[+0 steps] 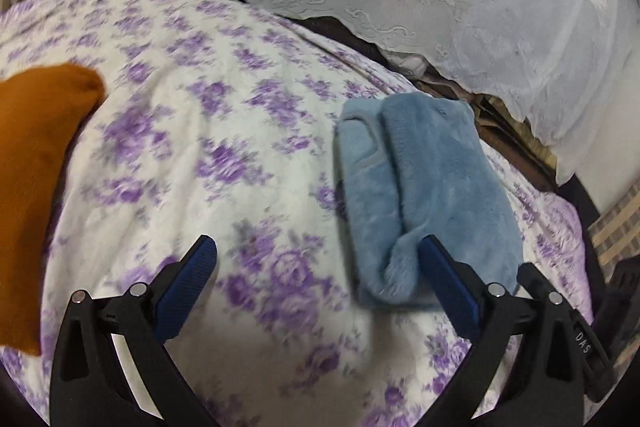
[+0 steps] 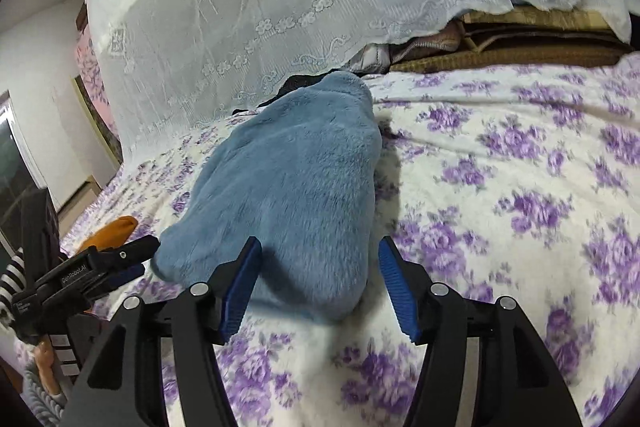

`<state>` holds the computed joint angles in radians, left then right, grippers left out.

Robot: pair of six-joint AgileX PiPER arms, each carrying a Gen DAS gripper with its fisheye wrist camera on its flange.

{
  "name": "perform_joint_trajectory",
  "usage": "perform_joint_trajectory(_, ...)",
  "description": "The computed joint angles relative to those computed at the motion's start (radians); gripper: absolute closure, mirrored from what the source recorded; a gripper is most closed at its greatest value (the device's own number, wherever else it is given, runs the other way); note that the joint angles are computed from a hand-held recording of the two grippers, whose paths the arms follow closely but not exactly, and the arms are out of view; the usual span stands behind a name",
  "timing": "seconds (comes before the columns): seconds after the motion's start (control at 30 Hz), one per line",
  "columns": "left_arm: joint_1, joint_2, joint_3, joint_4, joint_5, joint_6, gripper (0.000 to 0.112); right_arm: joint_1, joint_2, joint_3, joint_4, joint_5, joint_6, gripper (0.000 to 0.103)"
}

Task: Fold small clothes
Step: 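Position both tools' open fingers around the sides of the folded blue jacket, then close both tools on the folded jacket and lift it off the sheet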

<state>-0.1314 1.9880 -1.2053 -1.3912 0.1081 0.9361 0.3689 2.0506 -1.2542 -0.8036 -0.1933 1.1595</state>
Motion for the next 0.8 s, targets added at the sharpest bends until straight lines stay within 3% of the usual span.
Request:
perform_joint_trajectory(0.17,0.068,-0.013,0.034,-0.157,0.193,0.12,0.014,-0.046,-0.023,0.056,-0.13,-0.091,0.192,0.041)
perform_joint_trajectory(0.3,0.063,-0.009,0.026,-0.172,0.292,0.158,0.014,-0.073,-0.014,0.07,-0.241,-0.148,0.345,0.041)
perform_joint_trajectory(0.47,0.075,0.06,-0.074,-0.082,0.398,0.03,0.014,-0.134,0.016,0.063,-0.33,-0.27,0.507,0.03)
perform_joint_trajectory(0.63,0.13,0.172,-0.21,-0.026,0.511,-0.11,0.014,-0.198,0.087,-0.001,-0.491,-0.387,0.734,0.028)
perform_joint_trajectory(0.8,0.141,0.256,-0.354,0.016,0.609,-0.164,0.014,-0.239,0.148,-0.073,-0.568,-0.494,0.832,0.027)
